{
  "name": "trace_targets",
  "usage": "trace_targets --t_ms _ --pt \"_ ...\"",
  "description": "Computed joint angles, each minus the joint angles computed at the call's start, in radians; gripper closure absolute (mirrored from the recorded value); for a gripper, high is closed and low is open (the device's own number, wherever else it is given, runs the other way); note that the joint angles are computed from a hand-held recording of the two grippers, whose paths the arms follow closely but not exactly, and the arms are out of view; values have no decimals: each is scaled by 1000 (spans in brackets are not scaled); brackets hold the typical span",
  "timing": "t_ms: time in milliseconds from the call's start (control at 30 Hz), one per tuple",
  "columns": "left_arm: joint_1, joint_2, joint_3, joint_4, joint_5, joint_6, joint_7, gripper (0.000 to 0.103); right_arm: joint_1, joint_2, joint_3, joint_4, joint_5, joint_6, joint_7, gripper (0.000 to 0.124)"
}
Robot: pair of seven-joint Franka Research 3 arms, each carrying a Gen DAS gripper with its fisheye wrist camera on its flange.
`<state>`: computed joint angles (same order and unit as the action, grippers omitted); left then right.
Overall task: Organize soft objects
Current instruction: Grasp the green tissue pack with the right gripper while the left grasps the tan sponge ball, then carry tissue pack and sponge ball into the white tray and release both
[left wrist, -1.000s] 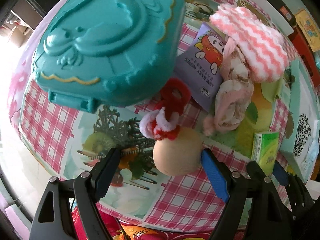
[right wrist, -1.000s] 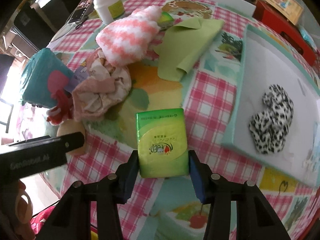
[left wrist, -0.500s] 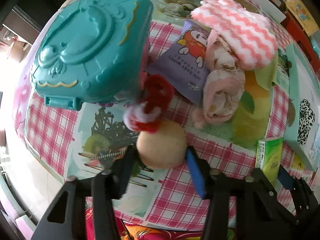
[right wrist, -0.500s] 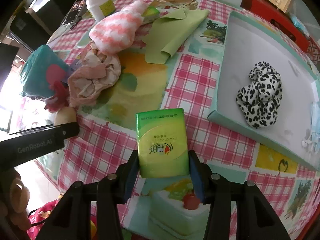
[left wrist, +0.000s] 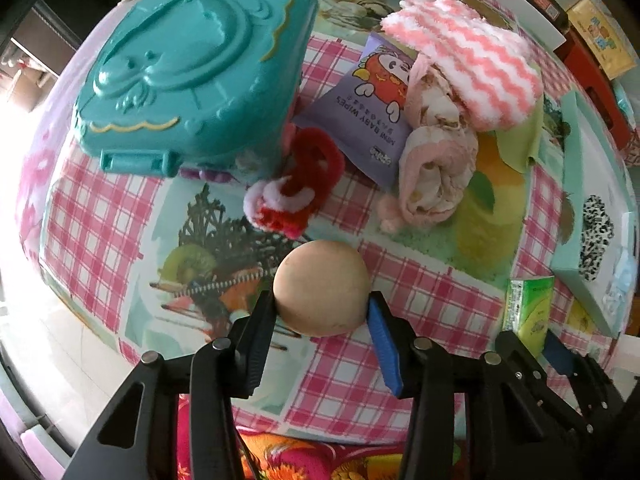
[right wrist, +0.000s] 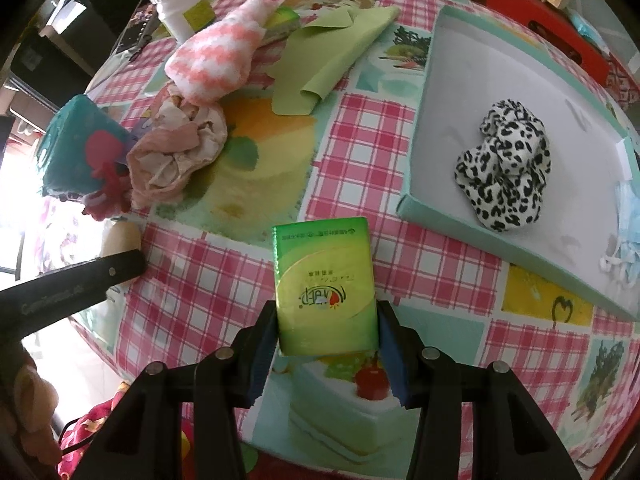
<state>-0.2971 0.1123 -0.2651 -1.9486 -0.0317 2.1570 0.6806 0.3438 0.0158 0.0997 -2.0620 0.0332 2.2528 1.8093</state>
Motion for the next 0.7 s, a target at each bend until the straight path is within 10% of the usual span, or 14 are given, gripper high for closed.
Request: trace_targets --t_ms 700 --pt "-2 14 2 195 30 -63 88 55 -84 -114 -39 -33 138 29 -71 74"
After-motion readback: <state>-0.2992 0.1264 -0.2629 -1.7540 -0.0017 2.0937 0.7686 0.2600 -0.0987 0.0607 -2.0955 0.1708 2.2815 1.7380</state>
